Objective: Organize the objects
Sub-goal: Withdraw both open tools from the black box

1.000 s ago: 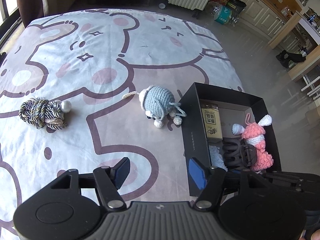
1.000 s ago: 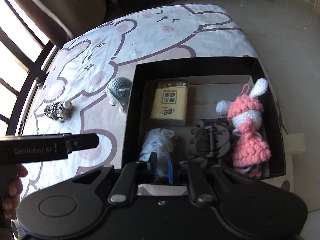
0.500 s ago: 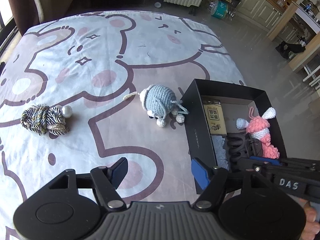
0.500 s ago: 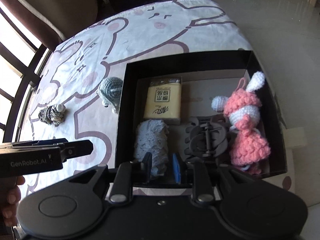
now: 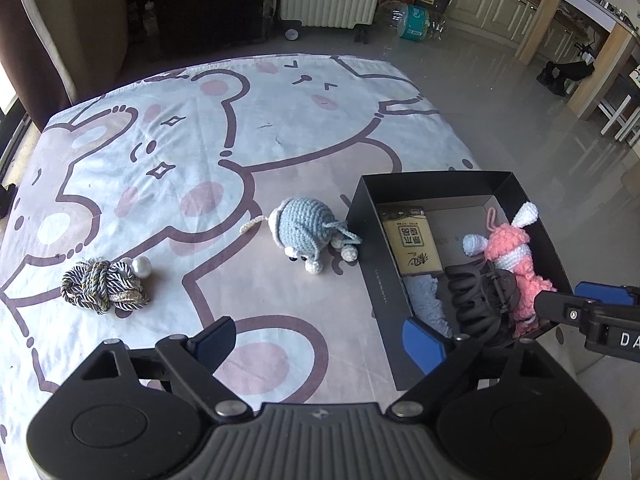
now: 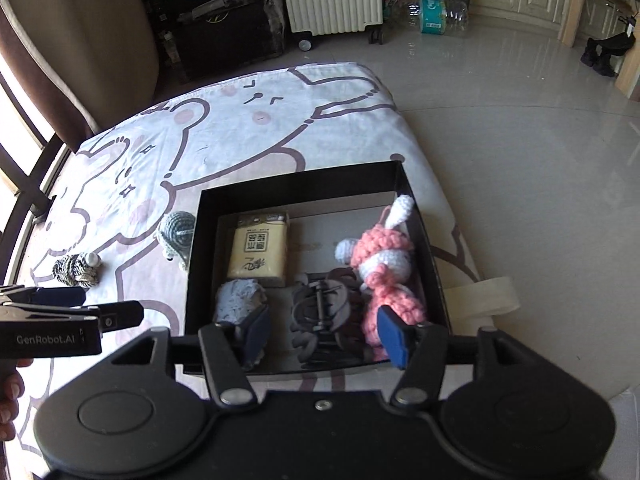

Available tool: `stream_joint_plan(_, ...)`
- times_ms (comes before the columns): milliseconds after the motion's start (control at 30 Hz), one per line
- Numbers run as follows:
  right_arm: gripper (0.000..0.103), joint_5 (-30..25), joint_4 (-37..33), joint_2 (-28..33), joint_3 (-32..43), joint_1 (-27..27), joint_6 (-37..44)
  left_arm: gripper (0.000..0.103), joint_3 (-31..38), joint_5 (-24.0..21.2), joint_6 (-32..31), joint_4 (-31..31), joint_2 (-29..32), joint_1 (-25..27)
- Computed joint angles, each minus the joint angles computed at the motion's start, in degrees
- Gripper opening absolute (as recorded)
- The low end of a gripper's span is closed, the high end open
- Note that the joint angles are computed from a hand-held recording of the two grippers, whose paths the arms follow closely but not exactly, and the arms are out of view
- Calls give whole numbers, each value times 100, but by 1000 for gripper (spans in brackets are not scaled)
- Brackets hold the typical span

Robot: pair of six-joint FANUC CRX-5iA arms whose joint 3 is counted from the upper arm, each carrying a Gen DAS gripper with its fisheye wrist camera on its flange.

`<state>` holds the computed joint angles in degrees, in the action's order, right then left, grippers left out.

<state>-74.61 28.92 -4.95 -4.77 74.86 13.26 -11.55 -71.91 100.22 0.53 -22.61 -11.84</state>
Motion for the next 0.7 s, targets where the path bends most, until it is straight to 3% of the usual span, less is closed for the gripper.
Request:
stream_joint_plan(100,68,-105,63,12,-6,41,-63,98,32,-45,43,-76,-6,-27)
stream_joint_plan(200,85,-172,160,15,-16,87,-112,101,41,-73,69,-85,-28,7)
stream_joint_plan(333,98,-306,335,9,-54,190,-160,103,25,-87,64,-55,-57,77)
stream_joint_plan(467,103,-475,429,52,-50,242,-150,103,28,-115,57,-84,-47,86)
stream_joint_plan(700,103,-626,547,92,-62,252,-161,103,57,-145,91,-188,-35,60)
